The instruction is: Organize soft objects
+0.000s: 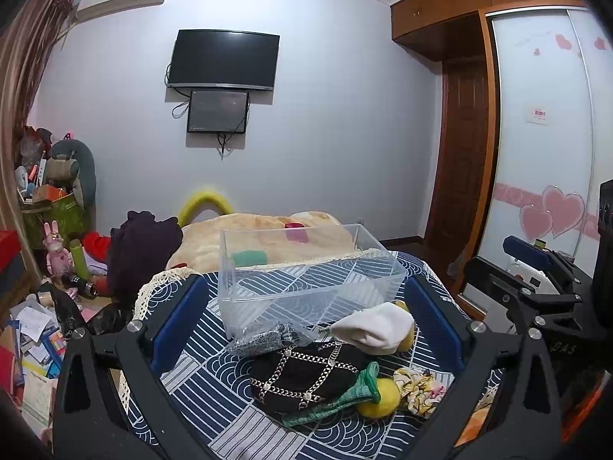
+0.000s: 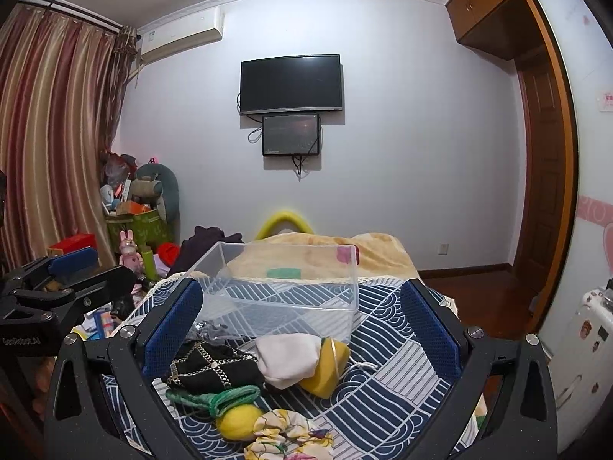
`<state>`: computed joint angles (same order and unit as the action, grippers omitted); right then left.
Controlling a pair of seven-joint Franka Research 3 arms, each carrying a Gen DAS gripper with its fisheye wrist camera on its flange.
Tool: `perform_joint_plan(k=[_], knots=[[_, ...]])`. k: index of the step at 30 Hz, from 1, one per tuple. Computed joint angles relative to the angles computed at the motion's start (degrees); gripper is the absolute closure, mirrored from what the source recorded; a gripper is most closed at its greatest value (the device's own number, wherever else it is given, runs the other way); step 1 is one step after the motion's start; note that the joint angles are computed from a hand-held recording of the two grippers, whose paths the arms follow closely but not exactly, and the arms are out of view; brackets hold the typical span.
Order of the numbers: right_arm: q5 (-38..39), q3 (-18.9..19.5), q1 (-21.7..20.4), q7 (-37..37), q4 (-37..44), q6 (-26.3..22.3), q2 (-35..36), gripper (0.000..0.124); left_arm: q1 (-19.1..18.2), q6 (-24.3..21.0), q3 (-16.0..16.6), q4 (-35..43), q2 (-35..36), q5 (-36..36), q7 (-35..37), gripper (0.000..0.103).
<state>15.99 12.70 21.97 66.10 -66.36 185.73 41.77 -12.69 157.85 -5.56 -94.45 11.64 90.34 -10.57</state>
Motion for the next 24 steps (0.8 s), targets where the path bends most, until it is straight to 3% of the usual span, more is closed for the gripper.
perform_joint_plan(k=[24], knots=[[-0.26,0.92,-0.59,0.33,-0.49,0.64,-0.19,0.021,-0.25,-0.29,-0.01,0.32,0.2,0.15,-0.06,0.0]])
